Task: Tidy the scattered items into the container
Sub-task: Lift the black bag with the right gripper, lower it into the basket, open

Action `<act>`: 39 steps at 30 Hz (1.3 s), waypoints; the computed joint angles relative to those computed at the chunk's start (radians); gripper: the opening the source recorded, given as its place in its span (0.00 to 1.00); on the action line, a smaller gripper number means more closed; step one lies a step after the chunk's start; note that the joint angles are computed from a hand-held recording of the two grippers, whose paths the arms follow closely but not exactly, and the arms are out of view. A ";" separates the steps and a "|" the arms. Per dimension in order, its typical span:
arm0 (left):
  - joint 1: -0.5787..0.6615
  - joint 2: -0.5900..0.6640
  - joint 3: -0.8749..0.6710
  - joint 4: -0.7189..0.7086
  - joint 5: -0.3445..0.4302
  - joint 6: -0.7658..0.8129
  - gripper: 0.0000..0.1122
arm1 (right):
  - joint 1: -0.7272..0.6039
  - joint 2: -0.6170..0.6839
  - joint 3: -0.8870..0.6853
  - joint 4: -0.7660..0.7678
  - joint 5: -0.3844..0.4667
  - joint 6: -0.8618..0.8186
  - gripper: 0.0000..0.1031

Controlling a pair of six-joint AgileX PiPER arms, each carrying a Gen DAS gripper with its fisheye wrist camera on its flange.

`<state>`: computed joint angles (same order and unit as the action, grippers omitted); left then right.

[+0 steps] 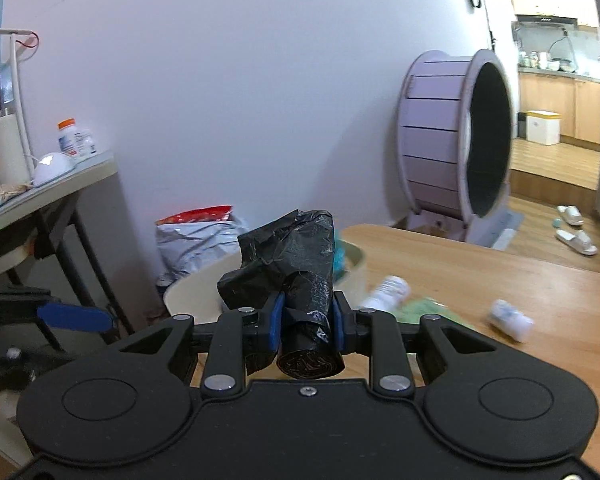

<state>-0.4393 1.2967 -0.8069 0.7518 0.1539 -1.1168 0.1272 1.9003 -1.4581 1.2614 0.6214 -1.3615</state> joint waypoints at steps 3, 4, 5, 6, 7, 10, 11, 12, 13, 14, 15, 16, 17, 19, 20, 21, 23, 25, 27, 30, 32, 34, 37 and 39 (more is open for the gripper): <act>0.016 -0.015 0.011 -0.027 0.000 0.030 0.71 | 0.050 0.047 -0.067 -0.047 -0.017 0.070 0.24; 0.023 -0.020 0.015 -0.043 0.000 0.047 0.70 | 0.067 0.061 -0.090 -0.064 -0.024 0.095 0.24; 0.029 -0.026 0.019 -0.056 0.001 0.060 0.71 | 0.079 0.077 -0.112 -0.080 -0.026 0.115 0.24; 0.036 -0.030 0.022 -0.065 0.001 0.069 0.71 | 0.091 0.088 -0.129 -0.101 -0.030 0.140 0.24; 0.043 -0.035 0.026 -0.074 0.001 0.079 0.71 | 0.102 0.097 -0.146 -0.133 -0.035 0.172 0.24; 0.066 -0.043 0.034 -0.108 0.000 0.109 0.71 | 0.116 0.110 -0.159 -0.188 -0.042 0.222 0.24; 0.073 -0.044 0.036 -0.122 -0.001 0.121 0.71 | 0.122 0.112 -0.158 -0.202 -0.047 0.236 0.24; 0.077 -0.043 0.034 -0.122 0.001 0.120 0.71 | 0.132 0.114 -0.156 -0.214 -0.057 0.246 0.24; 0.080 -0.041 0.031 -0.120 0.002 0.119 0.71 | 0.142 0.117 -0.155 -0.227 -0.068 0.258 0.24; 0.082 -0.039 0.030 -0.110 0.002 0.108 0.71 | 0.152 0.120 -0.155 -0.240 -0.079 0.270 0.24; 0.083 -0.038 0.028 -0.096 0.001 0.094 0.71 | 0.163 0.125 -0.161 -0.258 -0.087 0.293 0.24; 0.084 -0.038 0.028 -0.090 0.001 0.086 0.71 | 0.173 0.130 -0.168 -0.276 -0.096 0.318 0.24; 0.084 -0.037 0.026 -0.091 0.002 0.085 0.71 | 0.186 0.139 -0.181 -0.309 -0.104 0.365 0.24; 0.084 -0.040 0.026 -0.092 0.005 0.089 0.71 | 0.211 0.156 -0.211 -0.382 -0.118 0.466 0.27; 0.082 -0.043 0.027 -0.086 0.008 0.085 0.71 | 0.217 0.165 -0.230 -0.433 -0.097 0.520 0.31; 0.081 -0.046 0.030 -0.070 0.007 0.070 0.71 | 0.221 0.170 -0.243 -0.479 -0.076 0.550 0.43; 0.083 -0.049 0.036 -0.064 0.003 0.064 0.71 | 0.228 0.134 -0.183 -0.450 -0.135 0.491 0.53; 0.085 -0.045 0.038 -0.063 0.000 0.061 0.71 | 0.217 0.106 -0.141 -0.377 -0.161 0.417 0.60; 0.085 -0.043 0.037 -0.057 0.001 0.052 0.71 | 0.200 0.082 -0.112 -0.310 -0.161 0.349 0.60; 0.083 -0.045 0.038 -0.047 -0.002 0.044 0.71 | 0.178 0.061 -0.098 -0.288 -0.160 0.318 0.60; 0.078 -0.043 0.037 -0.018 0.002 0.019 0.71 | 0.149 0.051 -0.081 -0.222 -0.152 0.259 0.60; 0.077 -0.040 0.039 -0.010 -0.002 0.012 0.71 | 0.118 0.021 -0.040 -0.160 -0.152 0.186 0.60; 0.075 -0.023 0.034 -0.010 -0.009 0.005 0.71 | 0.075 -0.006 0.011 -0.120 -0.168 0.116 0.64; 0.066 -0.011 0.029 0.010 -0.014 -0.018 0.71 | 0.047 -0.010 0.023 -0.119 -0.177 0.103 0.64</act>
